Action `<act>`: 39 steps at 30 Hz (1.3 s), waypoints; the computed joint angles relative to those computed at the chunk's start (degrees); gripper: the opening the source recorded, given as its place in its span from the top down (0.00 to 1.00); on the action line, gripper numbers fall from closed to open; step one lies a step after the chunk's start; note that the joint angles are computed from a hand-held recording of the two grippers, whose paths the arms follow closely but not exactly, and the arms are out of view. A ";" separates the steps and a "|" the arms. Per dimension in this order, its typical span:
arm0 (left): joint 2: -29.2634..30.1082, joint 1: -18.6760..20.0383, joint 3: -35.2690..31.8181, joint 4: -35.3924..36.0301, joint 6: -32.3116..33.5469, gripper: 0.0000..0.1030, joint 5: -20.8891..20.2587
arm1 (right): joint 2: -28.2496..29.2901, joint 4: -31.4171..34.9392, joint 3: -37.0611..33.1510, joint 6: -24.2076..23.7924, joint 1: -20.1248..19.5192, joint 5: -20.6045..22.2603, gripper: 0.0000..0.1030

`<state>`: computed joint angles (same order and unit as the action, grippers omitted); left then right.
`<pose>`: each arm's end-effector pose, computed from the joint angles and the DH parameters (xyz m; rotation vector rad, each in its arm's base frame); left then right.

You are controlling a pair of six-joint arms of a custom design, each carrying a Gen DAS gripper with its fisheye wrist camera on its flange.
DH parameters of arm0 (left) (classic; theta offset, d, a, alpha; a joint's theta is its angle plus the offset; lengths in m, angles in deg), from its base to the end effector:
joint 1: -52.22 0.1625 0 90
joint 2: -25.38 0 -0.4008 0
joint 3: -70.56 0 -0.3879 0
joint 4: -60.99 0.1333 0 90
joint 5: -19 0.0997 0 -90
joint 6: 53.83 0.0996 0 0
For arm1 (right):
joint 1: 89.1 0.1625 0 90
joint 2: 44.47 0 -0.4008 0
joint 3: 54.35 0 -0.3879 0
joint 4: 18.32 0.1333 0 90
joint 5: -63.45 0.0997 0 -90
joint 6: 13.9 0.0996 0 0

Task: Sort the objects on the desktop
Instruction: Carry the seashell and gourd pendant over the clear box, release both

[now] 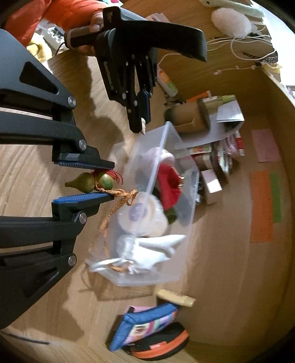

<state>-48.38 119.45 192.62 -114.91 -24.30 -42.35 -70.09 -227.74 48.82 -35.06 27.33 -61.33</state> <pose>-0.0275 -0.5334 0.2493 0.9047 2.3347 -0.8101 0.3239 -0.4798 -0.0373 0.7082 -2.3220 0.9558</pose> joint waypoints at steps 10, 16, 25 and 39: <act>-2.03 -0.99 -0.75 -3.14 0.25 0.76 -0.25 | -0.97 -3.15 -3.16 -5.66 1.66 -0.49 0.83; -2.50 -1.52 -2.68 -2.39 0.41 0.76 -1.77 | -0.95 -3.08 -6.56 -9.27 2.44 -0.94 0.83; -0.30 -1.12 -6.87 0.32 -0.65 0.76 -3.34 | 0.01 0.74 -13.45 -13.48 2.67 0.43 0.83; 5.39 -0.29 -12.14 3.93 -0.39 0.76 -4.07 | 2.69 9.68 -18.60 -7.89 -1.77 3.59 0.83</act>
